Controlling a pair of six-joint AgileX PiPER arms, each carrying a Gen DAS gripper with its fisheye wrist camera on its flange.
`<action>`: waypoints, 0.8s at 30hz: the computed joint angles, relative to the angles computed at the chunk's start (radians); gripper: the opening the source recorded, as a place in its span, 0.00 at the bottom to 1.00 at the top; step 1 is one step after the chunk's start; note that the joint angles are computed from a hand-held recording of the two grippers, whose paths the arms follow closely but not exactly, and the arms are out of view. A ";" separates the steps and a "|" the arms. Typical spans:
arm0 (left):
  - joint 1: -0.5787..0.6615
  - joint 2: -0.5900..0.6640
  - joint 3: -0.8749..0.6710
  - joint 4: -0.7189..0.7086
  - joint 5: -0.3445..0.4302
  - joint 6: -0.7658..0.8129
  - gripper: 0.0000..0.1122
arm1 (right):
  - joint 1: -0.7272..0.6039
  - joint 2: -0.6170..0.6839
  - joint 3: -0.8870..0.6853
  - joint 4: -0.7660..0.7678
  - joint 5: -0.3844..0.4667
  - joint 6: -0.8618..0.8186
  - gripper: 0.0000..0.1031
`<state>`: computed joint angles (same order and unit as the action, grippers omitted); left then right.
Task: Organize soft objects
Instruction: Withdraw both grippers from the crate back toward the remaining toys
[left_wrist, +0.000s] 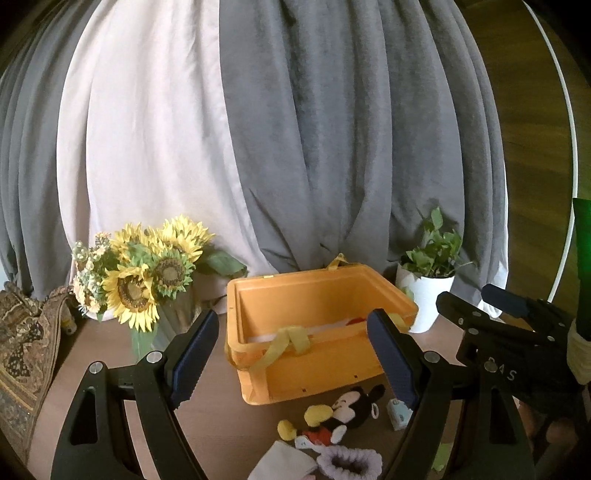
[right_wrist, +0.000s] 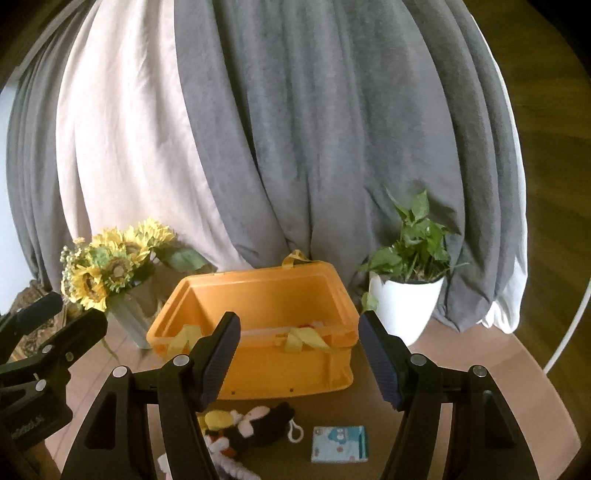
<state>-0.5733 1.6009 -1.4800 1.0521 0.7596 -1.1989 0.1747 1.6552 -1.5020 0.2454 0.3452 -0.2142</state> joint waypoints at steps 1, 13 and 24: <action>-0.010 -0.006 0.009 0.003 0.008 -0.009 0.74 | -0.001 -0.009 0.012 0.004 -0.002 -0.003 0.65; -0.140 -0.043 0.095 0.073 0.108 -0.137 0.74 | -0.051 -0.117 0.175 0.179 -0.027 -0.202 0.65; -0.234 -0.026 0.135 0.039 0.181 -0.206 0.74 | -0.139 -0.173 0.285 0.430 0.036 -0.504 0.65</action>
